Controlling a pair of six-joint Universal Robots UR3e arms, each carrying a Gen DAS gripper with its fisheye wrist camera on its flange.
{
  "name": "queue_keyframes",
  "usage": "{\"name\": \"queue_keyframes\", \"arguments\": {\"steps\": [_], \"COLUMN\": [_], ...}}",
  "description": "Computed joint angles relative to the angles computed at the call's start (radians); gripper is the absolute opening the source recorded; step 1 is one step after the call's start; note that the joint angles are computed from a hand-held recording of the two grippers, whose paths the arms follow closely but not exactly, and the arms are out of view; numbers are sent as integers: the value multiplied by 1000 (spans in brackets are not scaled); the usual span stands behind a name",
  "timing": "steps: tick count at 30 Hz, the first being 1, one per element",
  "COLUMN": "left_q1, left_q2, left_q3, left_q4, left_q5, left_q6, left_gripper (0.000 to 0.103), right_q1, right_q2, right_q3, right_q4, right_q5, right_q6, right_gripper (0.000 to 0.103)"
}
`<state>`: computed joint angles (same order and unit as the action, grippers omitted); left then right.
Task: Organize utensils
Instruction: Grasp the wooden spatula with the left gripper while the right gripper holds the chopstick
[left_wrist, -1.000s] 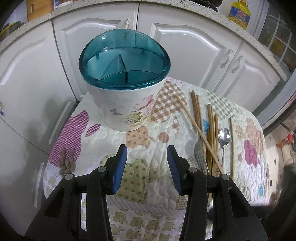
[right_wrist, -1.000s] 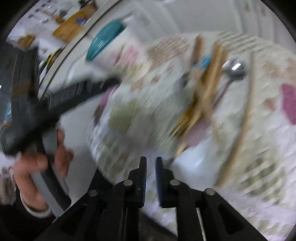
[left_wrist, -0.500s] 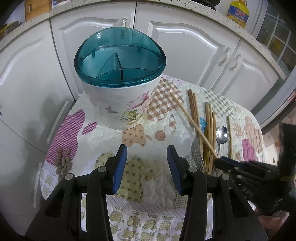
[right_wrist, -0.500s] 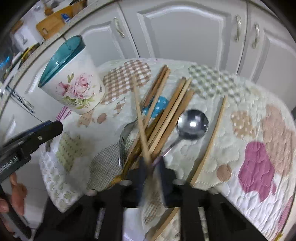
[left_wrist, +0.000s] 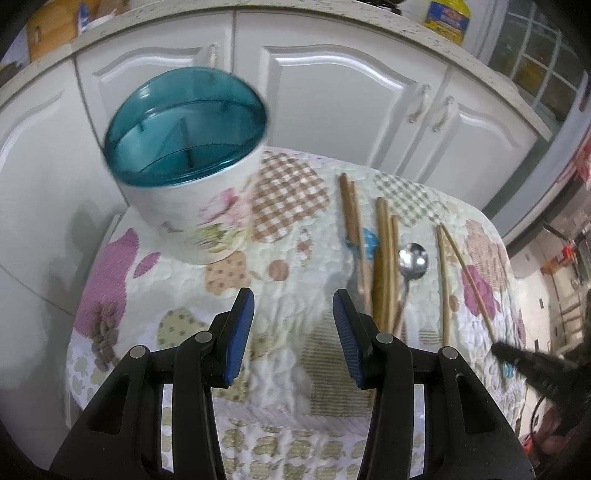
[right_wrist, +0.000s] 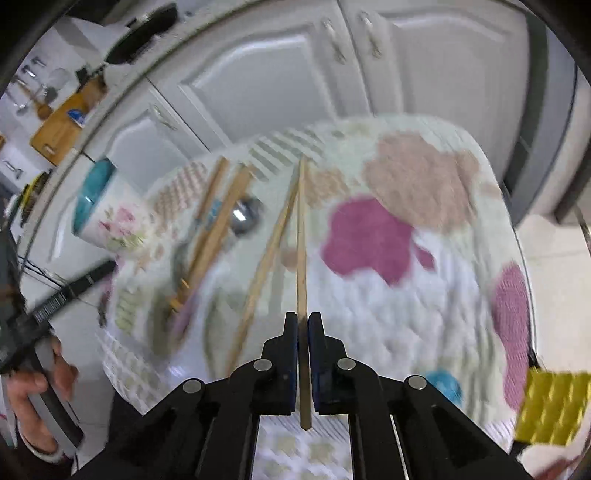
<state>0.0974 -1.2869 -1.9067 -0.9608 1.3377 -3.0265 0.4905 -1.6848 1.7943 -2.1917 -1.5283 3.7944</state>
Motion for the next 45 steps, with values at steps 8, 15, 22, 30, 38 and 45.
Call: {"name": "queue_keyframes", "arguments": {"steps": [8, 15, 22, 30, 38, 45], "left_q1": [-101, -195, -224, -253, -232, -242], "left_q2": [-171, -409, -617, -785, -907, -1086], "left_q3": [133, 333, 534, 740, 946, 1236], "left_q4": [38, 53, -10, -70, -182, -297], "left_q5": [-2, 92, 152, 190, 160, 169], "left_q6": [0, -28, -56, -66, -74, -78], "left_gripper": [44, 43, 42, 34, 30, 9], "right_q1": [-28, -115, -178, -182, -204, -211], "right_q2": [43, 153, 377, 438, 438, 462], "right_q3": [-38, -128, -337, -412, -391, -413], "right_q4": [35, -50, 24, 48, 9, 1], "right_q5": [49, 30, 50, 36, 70, 92], "right_q6": [-43, -118, -203, -251, -281, -274], "right_gripper": [25, 25, 21, 14, 12, 9]}}
